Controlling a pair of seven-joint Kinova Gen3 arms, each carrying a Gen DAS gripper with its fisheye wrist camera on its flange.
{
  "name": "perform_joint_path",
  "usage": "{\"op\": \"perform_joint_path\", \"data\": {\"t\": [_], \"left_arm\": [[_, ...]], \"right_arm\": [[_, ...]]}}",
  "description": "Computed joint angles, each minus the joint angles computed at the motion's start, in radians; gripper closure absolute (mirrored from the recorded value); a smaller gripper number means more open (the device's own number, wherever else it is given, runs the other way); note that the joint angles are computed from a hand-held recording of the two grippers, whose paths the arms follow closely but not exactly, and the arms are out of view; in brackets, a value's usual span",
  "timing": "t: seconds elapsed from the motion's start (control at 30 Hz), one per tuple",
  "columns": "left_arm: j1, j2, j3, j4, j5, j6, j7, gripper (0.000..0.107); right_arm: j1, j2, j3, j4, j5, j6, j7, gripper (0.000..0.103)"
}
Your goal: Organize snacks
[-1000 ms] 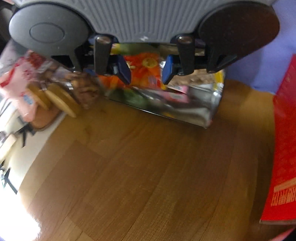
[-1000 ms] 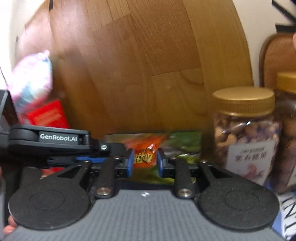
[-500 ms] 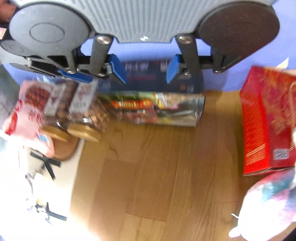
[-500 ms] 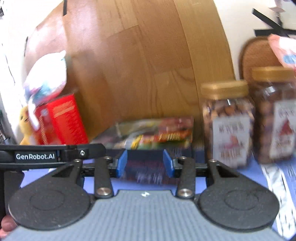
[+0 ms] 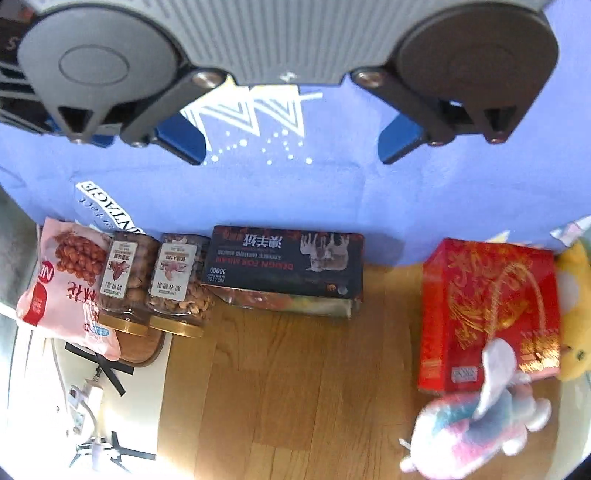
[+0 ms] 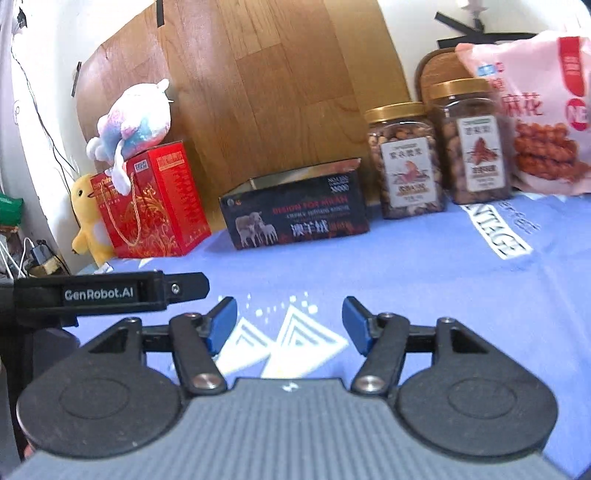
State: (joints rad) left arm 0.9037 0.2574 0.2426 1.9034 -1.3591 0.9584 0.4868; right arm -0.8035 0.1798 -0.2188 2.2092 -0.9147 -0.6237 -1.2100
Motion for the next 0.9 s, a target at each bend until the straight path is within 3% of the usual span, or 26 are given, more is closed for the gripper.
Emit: {"op": "perform_joint_path", "data": {"t": [0.1,0.4,0.57,0.7,0.9], "left_arm": [[0.011,0.03,0.038,-0.032,0.038,0.07,-0.044,0.005],[0.106,0.074,-0.009,-0.062,0.116,0.144,-0.003,0.005],[0.097,0.063,-0.019,-0.049,0.14,0.122,0.021,0.005],[0.069,0.051,-0.021,-0.046,0.174,0.076,0.008,0.005],[0.08,0.052,-0.025,-0.043,0.168,0.085,0.023,0.005]], "right_arm": [[-0.046,-0.002,-0.016,0.042,-0.045,-0.084,-0.003,0.035],[-0.008,-0.029,-0.043,0.101,0.008,-0.083,-0.154,0.03],[0.009,-0.032,-0.039,0.11,0.056,-0.068,-0.22,0.03],[0.003,-0.032,-0.038,0.114,0.055,-0.073,-0.225,0.027],[-0.004,-0.033,-0.037,0.105,0.025,-0.063,-0.2,0.027]]}}
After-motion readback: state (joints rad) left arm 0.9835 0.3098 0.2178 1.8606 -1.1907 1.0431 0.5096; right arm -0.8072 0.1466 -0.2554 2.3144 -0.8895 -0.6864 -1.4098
